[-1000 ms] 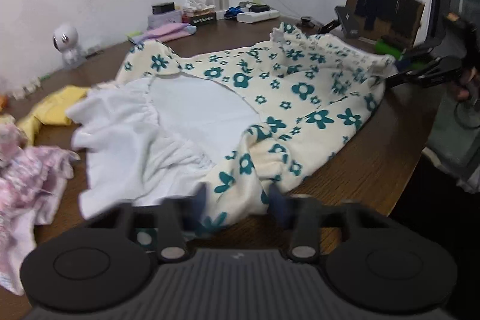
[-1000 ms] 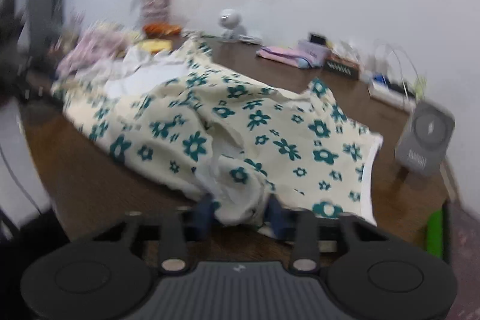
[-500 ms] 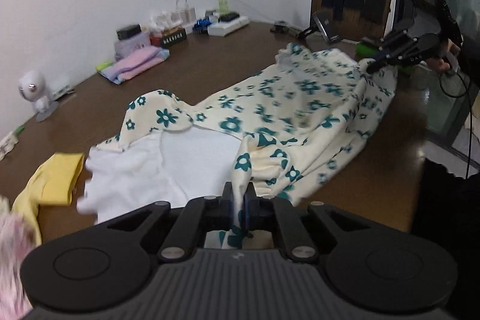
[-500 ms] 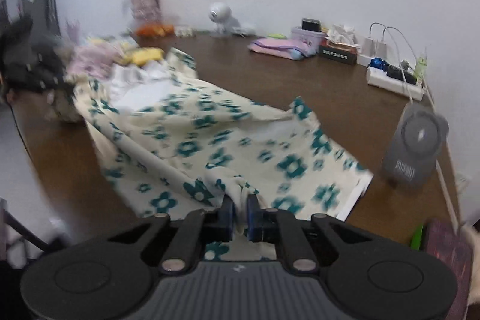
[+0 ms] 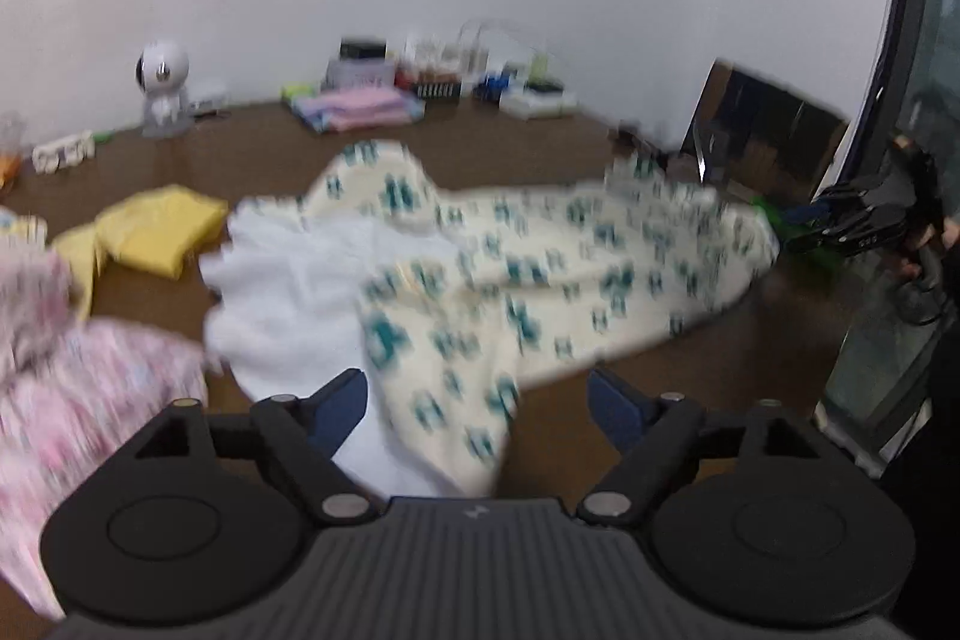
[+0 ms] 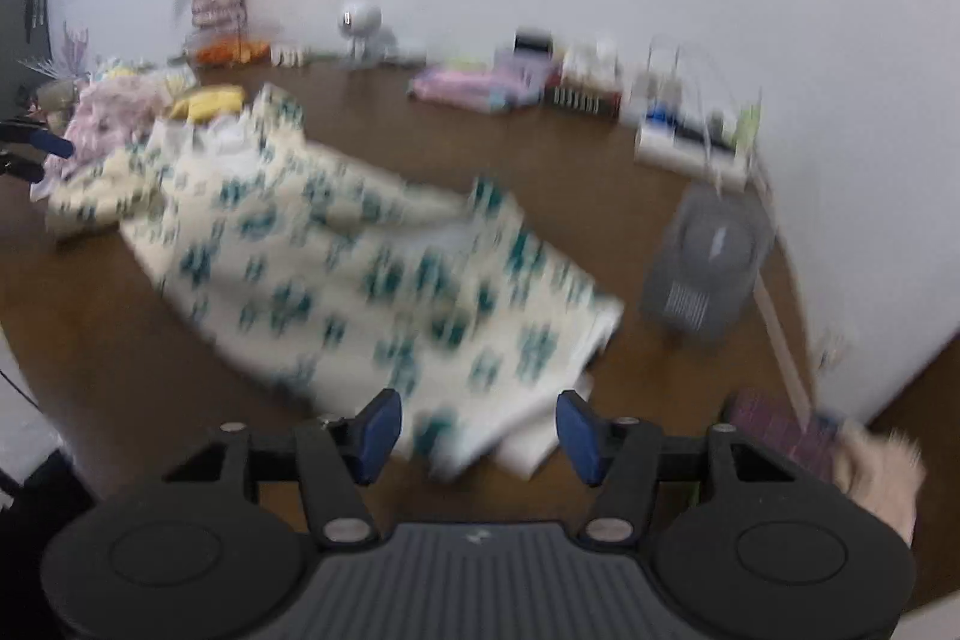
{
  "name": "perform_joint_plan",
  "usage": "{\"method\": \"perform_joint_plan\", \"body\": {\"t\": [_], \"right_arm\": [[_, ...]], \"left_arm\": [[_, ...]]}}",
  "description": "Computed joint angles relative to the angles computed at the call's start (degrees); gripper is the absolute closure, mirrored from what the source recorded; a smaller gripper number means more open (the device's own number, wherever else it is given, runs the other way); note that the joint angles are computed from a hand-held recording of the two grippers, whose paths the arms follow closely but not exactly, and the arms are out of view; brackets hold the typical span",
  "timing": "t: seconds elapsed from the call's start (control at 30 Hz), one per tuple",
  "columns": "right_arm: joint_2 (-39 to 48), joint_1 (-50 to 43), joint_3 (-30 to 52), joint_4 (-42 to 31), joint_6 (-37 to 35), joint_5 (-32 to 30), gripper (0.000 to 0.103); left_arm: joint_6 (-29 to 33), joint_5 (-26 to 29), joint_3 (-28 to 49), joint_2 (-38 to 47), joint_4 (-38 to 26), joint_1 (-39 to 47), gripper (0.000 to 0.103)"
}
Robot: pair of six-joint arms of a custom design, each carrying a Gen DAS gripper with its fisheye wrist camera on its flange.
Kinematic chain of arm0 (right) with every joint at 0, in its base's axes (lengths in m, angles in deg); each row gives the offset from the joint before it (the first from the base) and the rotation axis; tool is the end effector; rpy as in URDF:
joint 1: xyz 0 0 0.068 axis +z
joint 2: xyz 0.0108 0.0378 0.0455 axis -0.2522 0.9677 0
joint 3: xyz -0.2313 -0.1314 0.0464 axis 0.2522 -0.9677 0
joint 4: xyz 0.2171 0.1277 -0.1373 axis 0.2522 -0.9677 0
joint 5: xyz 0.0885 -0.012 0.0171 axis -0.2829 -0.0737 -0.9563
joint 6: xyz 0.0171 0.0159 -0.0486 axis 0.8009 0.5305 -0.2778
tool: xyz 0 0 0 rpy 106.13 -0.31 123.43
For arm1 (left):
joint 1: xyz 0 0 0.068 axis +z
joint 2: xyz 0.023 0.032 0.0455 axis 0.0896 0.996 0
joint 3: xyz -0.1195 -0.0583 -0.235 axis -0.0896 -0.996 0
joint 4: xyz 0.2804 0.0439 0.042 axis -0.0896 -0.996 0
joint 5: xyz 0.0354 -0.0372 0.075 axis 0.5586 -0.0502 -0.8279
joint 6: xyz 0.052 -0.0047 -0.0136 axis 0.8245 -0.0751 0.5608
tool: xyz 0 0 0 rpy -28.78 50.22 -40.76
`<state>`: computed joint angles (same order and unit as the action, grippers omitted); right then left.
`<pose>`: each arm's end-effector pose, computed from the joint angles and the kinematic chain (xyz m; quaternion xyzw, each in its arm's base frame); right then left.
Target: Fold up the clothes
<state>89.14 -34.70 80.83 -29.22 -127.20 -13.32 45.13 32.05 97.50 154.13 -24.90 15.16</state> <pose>0.3285 -0.1005 0.1152 -0.2577 0.8837 0.0689 0.3846 0.2759 0.0297 0.0910 0.2029 0.8779 -0.1469 0.4081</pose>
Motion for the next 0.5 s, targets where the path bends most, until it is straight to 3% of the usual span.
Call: {"method": "perform_joint_plan", "body": {"t": [0.07, 0.1, 0.17, 0.23, 0.33, 0.4, 0.5], "right_arm": [[1.74, 1.02, -0.96, 3.34, 3.61, 1.46, 0.056], [2.67, 1.53, -1.37, 4.97, 5.40, 2.21, 0.061], [4.88, 1.52, -0.23, 5.32, 8.23, 0.66, 0.095], [6.77, 0.91, 1.71, 3.92, 10.02, -2.28, 0.097], [4.75, -0.11, 1.43, 1.15, 6.53, -2.65, 0.100], [3.38, -0.77, 1.27, -0.76, 4.30, -2.73, 0.101], [0.90, -1.56, 0.86, -3.75, 2.15, -1.39, 0.101]], "left_arm": [[-0.45, -5.23, -0.32, 3.34, 3.80, -3.40, 0.020], [-0.42, -7.58, 0.11, 5.53, 5.49, -4.84, 0.025], [-0.85, -9.74, 1.54, 9.64, 9.01, -5.79, 0.049], [-1.21, -8.02, 4.14, 12.11, 7.84, -3.59, 0.097], [2.96, -2.76, 5.22, 8.54, 1.96, 1.65, 0.100], [6.84, 0.52, 6.16, 3.02, -6.23, 5.60, 0.100], [12.88, 0.17, 8.32, -0.87, -16.65, 7.94, 0.100]]}}
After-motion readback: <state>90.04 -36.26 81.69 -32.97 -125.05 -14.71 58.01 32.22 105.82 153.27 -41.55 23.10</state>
